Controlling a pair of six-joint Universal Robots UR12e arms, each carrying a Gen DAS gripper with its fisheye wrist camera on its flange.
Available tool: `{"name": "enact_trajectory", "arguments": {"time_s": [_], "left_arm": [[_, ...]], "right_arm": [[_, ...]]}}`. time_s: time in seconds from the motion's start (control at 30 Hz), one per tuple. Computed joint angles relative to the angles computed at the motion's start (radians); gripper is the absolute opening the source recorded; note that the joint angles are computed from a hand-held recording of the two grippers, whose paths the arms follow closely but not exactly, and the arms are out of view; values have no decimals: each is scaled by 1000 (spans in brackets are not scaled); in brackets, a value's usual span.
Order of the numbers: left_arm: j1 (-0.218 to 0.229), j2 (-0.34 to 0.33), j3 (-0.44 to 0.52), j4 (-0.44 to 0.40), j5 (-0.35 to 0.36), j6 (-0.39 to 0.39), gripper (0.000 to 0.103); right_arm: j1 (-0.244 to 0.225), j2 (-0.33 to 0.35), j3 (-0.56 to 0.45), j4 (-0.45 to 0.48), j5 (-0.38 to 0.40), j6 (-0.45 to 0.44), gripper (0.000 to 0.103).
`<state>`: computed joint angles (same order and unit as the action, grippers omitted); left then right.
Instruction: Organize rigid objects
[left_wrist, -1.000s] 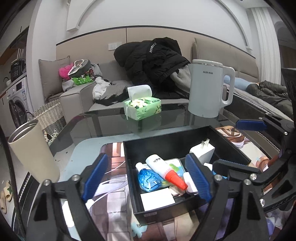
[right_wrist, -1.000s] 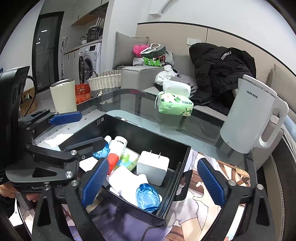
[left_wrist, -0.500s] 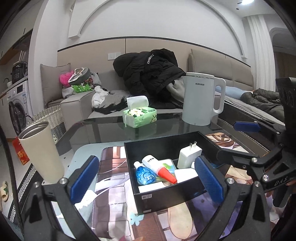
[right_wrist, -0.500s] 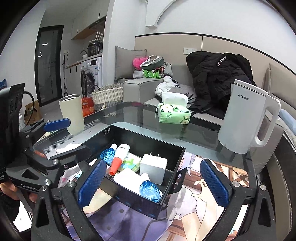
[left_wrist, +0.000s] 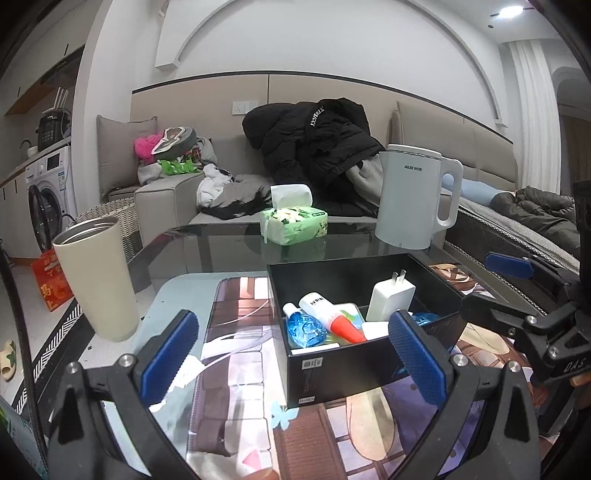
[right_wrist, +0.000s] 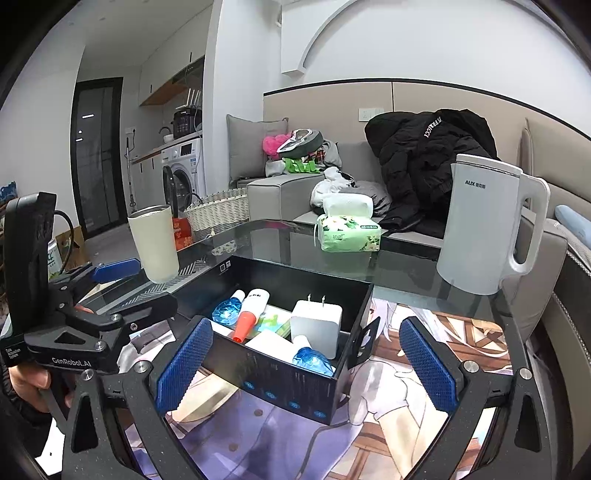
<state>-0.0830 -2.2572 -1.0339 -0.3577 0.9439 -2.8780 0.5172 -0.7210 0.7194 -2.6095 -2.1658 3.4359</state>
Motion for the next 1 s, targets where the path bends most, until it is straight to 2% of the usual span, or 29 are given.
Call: {"name": "enact_trajectory", "arguments": {"time_s": [0.23,0.4,1.0], "left_arm": [[-10,7,-17,39,49,11,103],[-8,9,-25,60,37,12,103],[-6,9,-26,61,26,5,103]], "right_arm": [[5,30,-42,25,-6,-21,103],[8,29,-35,-5,-18,-35,103],[12,22,-24,13,-22,-24,103]]}}
